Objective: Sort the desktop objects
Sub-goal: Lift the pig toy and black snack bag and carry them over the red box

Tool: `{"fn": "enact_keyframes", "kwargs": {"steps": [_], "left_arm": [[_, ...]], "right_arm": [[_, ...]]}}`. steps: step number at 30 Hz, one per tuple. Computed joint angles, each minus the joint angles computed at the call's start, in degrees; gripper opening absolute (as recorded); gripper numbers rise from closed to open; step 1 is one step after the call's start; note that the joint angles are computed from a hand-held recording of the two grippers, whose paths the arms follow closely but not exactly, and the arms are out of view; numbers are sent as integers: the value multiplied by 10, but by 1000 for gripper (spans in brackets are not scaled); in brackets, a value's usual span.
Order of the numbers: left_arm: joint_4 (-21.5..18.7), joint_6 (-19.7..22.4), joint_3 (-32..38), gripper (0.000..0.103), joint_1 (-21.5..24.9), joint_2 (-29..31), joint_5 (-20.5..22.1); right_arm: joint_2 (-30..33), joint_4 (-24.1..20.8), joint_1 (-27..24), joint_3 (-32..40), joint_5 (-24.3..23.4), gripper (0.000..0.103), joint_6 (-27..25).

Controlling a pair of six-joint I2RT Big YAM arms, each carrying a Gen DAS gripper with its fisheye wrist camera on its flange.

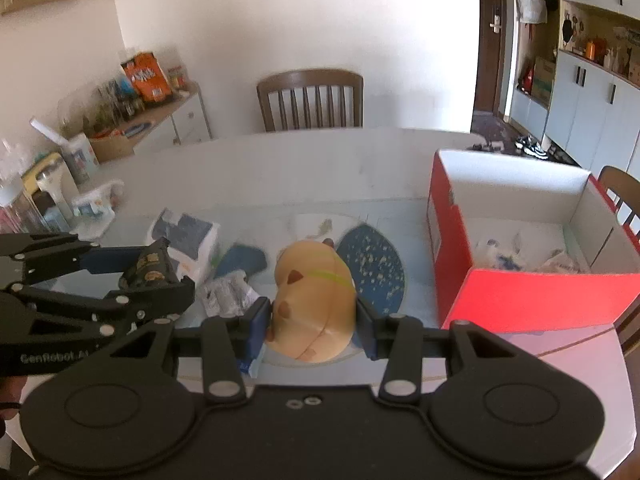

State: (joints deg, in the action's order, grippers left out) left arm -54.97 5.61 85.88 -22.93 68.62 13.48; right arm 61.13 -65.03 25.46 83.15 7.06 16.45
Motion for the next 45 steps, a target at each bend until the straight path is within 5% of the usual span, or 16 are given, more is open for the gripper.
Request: {"fn": "enact_keyframes", "kwargs": {"steps": [15, 45], "left_arm": [[-11, -35, 87, 53, -54, 54, -18], [-47, -90, 303, 53, -175, 262, -80]], "right_arm": [[-9, -23, -80, 35, -49, 44, -53], [65, -43, -351, 93, -226, 44, -236]]}}
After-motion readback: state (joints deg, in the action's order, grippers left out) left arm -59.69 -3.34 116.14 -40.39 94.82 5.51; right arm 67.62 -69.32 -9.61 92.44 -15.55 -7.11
